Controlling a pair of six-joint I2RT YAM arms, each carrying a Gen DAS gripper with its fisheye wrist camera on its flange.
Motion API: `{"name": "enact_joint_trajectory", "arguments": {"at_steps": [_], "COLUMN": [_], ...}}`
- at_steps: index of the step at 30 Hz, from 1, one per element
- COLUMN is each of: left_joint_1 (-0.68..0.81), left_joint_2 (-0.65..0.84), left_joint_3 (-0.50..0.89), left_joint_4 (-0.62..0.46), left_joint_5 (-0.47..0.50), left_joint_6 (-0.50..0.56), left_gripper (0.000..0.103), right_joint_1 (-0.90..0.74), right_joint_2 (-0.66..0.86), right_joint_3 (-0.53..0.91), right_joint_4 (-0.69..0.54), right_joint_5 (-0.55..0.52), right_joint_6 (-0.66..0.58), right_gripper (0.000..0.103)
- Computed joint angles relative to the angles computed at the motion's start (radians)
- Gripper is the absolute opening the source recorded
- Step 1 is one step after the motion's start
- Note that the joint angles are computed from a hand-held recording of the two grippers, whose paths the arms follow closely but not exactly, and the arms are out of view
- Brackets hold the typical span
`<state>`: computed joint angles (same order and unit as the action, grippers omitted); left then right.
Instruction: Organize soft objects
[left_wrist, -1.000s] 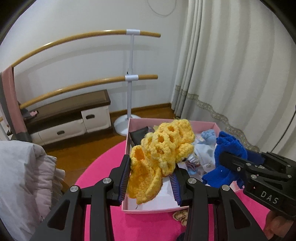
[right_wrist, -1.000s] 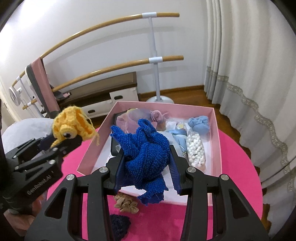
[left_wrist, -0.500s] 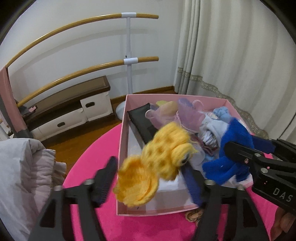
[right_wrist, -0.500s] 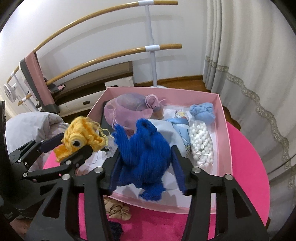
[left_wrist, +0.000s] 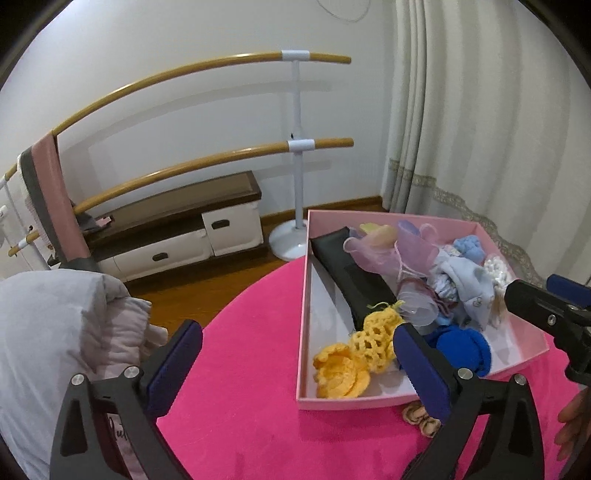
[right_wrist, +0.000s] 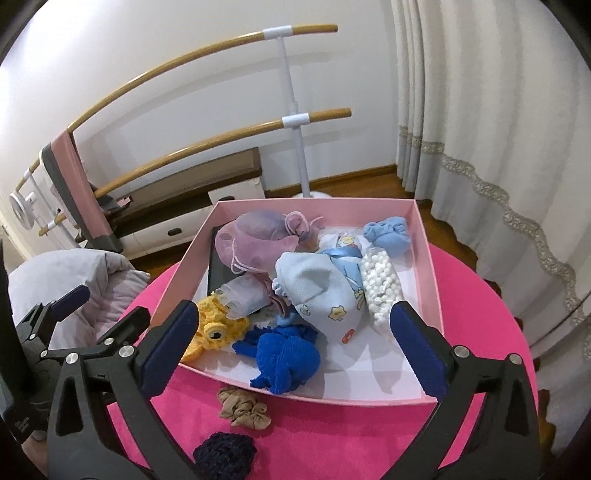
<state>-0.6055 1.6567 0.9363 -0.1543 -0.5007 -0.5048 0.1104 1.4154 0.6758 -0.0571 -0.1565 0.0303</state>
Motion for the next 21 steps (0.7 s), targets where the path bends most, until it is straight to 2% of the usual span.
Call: {"name": "enact_joint_trajectory", "arguments": {"at_steps": [5, 12, 16, 21], "left_joint_1": [-0.084, -0.170, -0.244, -0.357], "left_joint_2": [-0.103, -0.188, -0.235, -0.320], "left_joint_3": [-0.123, -0.243, -0.264, -0.289], "left_joint_4": [0.021, 0.061, 0.016, -0.108], "left_joint_5": [-0.078, -0.159, -0.213, -0.291], "left_joint_6": [-0.068, -0.108, -0.163, -0.271], "left_gripper": [0.102, 0.103, 0.103, 0.103], "right_joint_1": [-0.011, -0.026, -0.035, -0.059], "right_joint_2": [-0.117, -0.305, -0.432, -0.599], "right_joint_3": [-0.060, -0.120, -0.158, -0.202], "right_joint_4": [-0.011, -0.102, -0.170, -0.266], "right_joint_5": [-0.018, -0.030, -0.032, -0.047], "right_joint_6": [0.028, 0.029, 0.026, 0.020], "right_gripper": [0.103, 0.103, 0.103, 0.103]}}
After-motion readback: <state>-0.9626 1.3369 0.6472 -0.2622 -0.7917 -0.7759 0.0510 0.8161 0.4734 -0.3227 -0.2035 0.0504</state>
